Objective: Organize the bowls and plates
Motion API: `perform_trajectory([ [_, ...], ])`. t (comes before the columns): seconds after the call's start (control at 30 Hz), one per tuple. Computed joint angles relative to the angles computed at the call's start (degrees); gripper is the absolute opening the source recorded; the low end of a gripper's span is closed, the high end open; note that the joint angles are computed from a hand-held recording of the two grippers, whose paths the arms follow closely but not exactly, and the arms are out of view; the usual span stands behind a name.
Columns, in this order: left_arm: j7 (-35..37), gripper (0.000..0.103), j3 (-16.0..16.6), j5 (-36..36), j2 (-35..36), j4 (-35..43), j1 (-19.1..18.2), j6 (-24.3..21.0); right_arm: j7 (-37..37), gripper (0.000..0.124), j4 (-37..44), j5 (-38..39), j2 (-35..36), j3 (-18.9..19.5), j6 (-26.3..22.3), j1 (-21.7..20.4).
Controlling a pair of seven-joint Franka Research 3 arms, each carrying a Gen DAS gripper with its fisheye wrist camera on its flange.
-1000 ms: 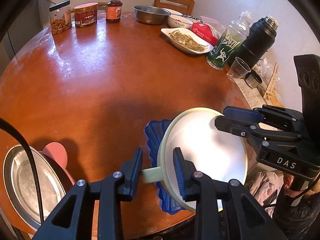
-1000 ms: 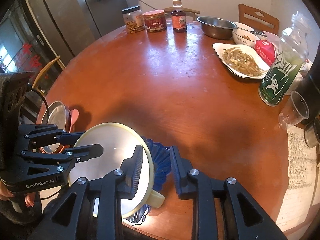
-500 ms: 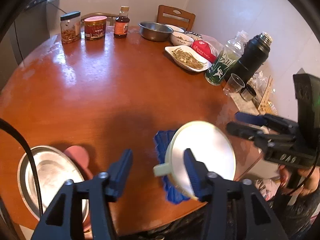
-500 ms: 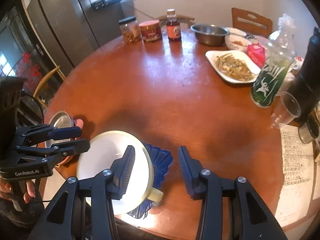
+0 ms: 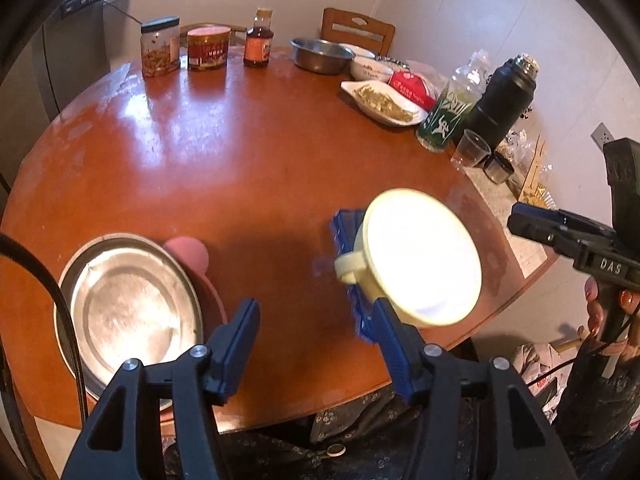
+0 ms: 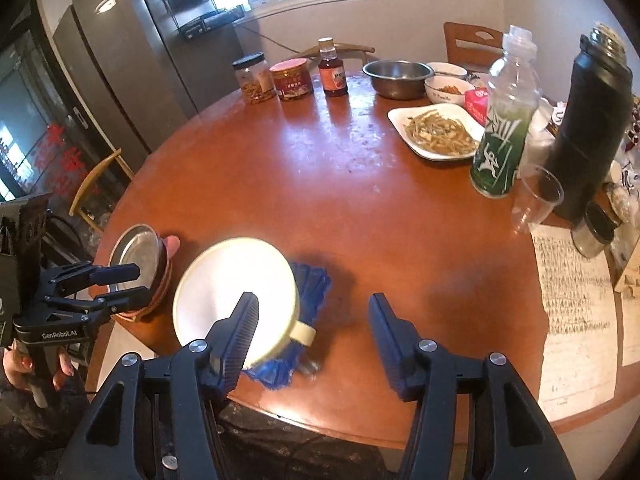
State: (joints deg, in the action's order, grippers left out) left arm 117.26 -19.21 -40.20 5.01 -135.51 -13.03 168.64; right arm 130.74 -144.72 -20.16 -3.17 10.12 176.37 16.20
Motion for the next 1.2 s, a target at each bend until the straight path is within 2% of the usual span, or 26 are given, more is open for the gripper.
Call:
perform_trajectory([
  [0.13, -2.3, 0.058, -0.1, 2.6, 1.5, 0.2, -0.2, -0.6, -2.8, 0.058, -0.3, 3.1, 0.8, -0.9, 0.4, 0.5],
  [0.27, -4.5, 0.058, -1.0, 4.9, 3.3, 1.0, 0.3, -0.7, -9.6, 0.058, 0.2, 10.5, 2.8, -2.4, 1.1, 1.9],
  [0.33, -6.4, 0.058, -1.3, 6.6, 4.2, 1.4, 0.6, -0.5, -15.3, 0.058, 0.7, 16.9, 3.9, -2.7, 1.2, 2.8],
  [0.43, -6.5, 0.058, -2.8, 6.5, 5.4, 2.1, 2.3, -0.8, -29.1, 0.058, 2.8, 32.1, 6.4, -1.1, 0.2, 2.8],
  [0.63, -8.5, 0.058, -4.0, 8.7, 7.1, 3.3, 3.7, -1.4, -43.2, 0.058, 7.1, 47.1, 10.0, 0.9, -1.7, 1.7],
  [0.83, -10.9, 0.058, -4.6, 11.9, 8.4, 4.5, 4.5, -2.0, -49.7, 0.058, 10.7, 51.0, 12.6, -0.1, -6.0, 1.5],
  [1.03, -11.6, 0.058, -5.6, 13.1, 9.5, 5.4, 5.7, -2.6, -52.3, 0.058, 13.2, 51.4, 14.9, -0.9, -9.4, 1.8],
  [1.2, -11.9, 0.058, -6.1, 13.9, 10.3, 6.0, 6.3, -3.1, -53.7, 0.046, 15.1, 51.7, 16.5, -1.0, -11.4, 1.8],
])
